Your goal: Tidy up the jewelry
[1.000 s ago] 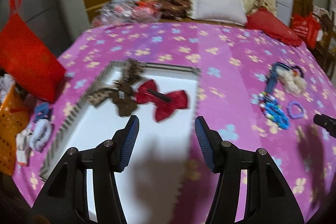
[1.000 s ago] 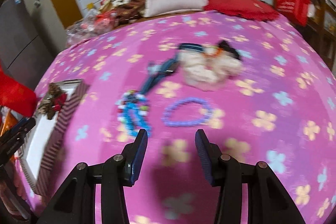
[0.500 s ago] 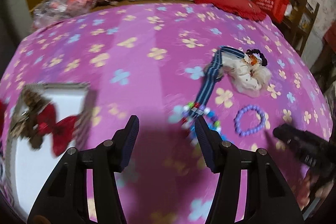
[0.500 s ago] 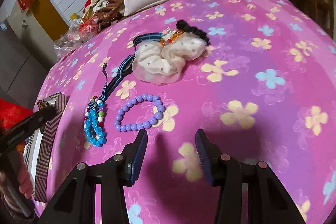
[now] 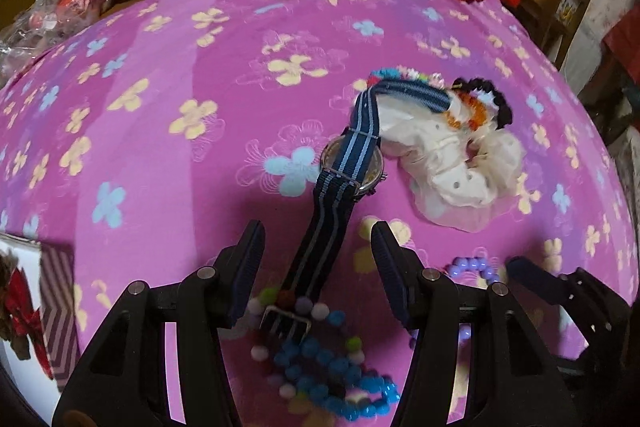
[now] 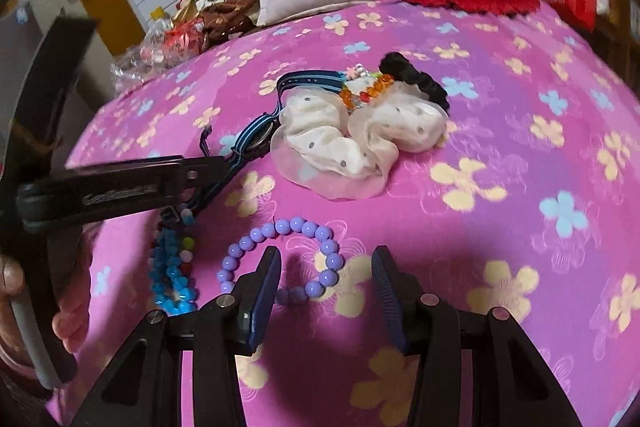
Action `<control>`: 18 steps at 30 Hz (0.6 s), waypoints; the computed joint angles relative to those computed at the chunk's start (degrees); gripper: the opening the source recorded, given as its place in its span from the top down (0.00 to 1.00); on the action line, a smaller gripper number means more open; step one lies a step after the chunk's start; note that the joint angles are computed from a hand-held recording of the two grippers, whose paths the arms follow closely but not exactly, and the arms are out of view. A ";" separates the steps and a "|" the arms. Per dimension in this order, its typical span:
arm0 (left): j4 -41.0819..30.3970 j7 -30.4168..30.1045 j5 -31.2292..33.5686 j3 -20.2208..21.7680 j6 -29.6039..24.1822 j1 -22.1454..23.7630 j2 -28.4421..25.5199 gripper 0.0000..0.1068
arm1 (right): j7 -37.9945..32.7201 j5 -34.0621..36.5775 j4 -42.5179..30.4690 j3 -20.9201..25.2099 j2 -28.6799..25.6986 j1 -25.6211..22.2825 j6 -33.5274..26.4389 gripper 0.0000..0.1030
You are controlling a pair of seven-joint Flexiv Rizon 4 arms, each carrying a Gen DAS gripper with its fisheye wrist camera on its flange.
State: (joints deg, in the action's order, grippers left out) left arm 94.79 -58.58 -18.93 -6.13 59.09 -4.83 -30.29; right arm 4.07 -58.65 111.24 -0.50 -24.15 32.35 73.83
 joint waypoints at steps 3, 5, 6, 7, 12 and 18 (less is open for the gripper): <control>-0.09 0.22 0.47 0.05 -0.19 -0.19 -0.56 0.54 | -1.94 -0.32 -1.52 0.46 -0.42 1.53 -6.03 0.63; 0.54 -0.37 2.88 1.35 2.55 -1.57 -0.46 0.81 | -2.83 -0.58 -2.41 0.89 -0.71 2.03 -9.54 0.79; 0.80 0.11 2.66 0.85 2.35 -1.21 -0.24 0.82 | -3.07 -0.92 -2.84 1.04 -0.92 2.20 -10.69 0.82; 0.84 0.15 2.17 0.50 1.40 -0.85 0.00 0.85 | -2.98 -1.11 -2.95 1.23 -1.01 2.00 -10.79 0.91; 4.19 2.21 -1.19 -1.28 3.52 1.05 2.81 0.86 | -2.68 0.29 -3.02 2.29 -0.82 1.10 -10.32 0.92; 12.13 10.67 -14.29 -4.71 5.02 5.52 11.04 0.87 | 2.67 -3.61 -1.12 2.27 2.92 1.27 -9.62 0.92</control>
